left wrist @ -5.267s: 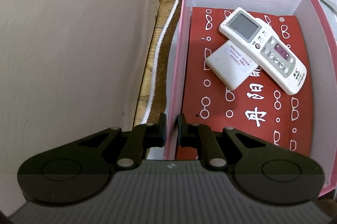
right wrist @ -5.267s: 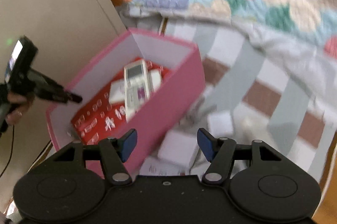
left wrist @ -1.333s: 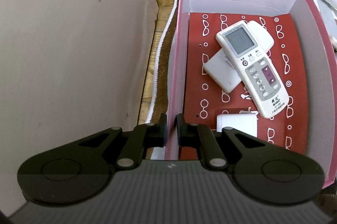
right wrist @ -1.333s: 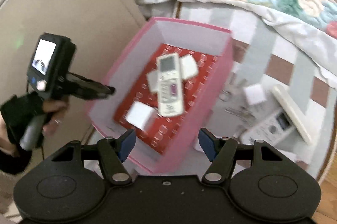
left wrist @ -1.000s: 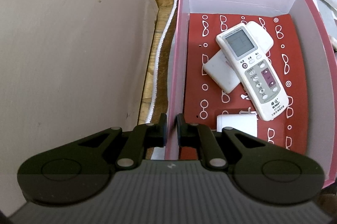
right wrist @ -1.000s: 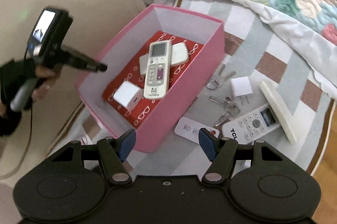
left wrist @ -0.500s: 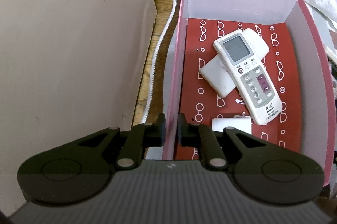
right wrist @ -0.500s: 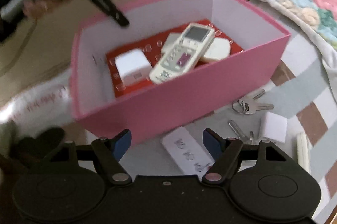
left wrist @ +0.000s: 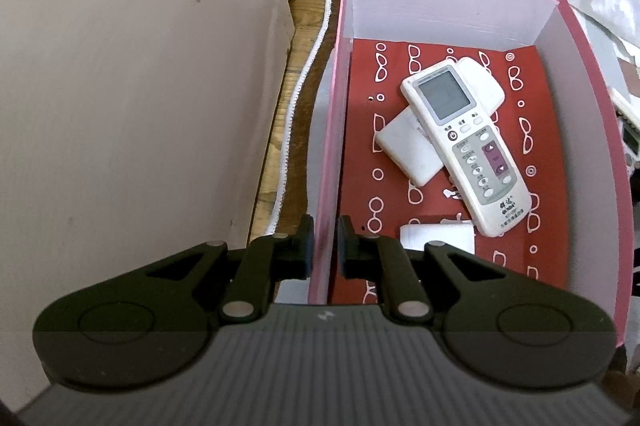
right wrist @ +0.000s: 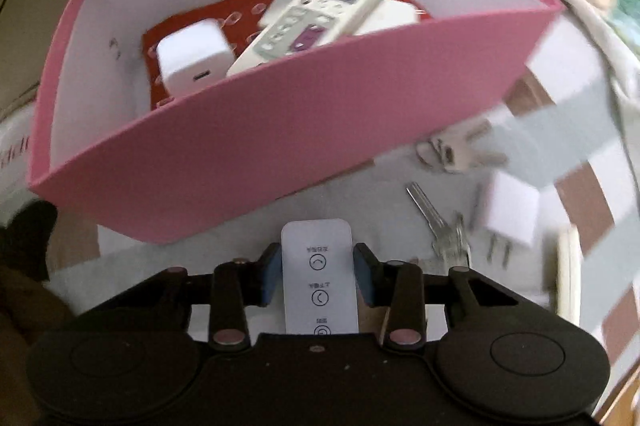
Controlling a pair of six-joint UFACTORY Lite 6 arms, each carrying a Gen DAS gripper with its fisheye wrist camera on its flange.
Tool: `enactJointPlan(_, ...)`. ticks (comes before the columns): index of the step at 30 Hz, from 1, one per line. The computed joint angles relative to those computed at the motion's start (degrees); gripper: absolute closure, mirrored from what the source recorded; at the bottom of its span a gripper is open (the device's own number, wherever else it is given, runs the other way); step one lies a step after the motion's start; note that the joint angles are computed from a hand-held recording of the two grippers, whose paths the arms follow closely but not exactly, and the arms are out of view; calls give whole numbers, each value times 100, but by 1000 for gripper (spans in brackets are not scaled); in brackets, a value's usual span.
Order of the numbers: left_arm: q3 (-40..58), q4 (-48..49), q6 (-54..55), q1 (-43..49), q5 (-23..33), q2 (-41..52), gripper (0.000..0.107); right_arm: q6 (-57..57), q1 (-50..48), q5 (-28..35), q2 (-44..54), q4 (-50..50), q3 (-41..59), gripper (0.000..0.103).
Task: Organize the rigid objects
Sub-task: 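Carry the small white remote into the pink box and open the right gripper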
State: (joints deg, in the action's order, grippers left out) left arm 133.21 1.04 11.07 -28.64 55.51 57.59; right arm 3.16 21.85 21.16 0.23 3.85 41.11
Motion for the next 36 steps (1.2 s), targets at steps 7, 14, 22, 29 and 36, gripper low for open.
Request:
enactJointPlan(7, -51, -134, 148, 56, 12, -52, 96, 3254, 368, 243, -2000, -1744, -870, 59)
enactJointPlan(14, -53, -168, 159, 70, 11, -57, 96, 4870, 1258, 1364, -2982, -3128, -353, 59)
enactJointPlan(22, -207, -98, 203, 55, -130, -149, 97, 3717, 1252, 896, -2351, -2201, 1026, 59)
enactJointPlan(29, -360, -121, 242, 77, -192, -236, 98, 2237, 757, 154, -574, -60, 1578, 59)
enactJointPlan(36, -506, -117, 218, 92, -284, -261, 99, 2243, 761, 225, 598, 35, 2112, 59)
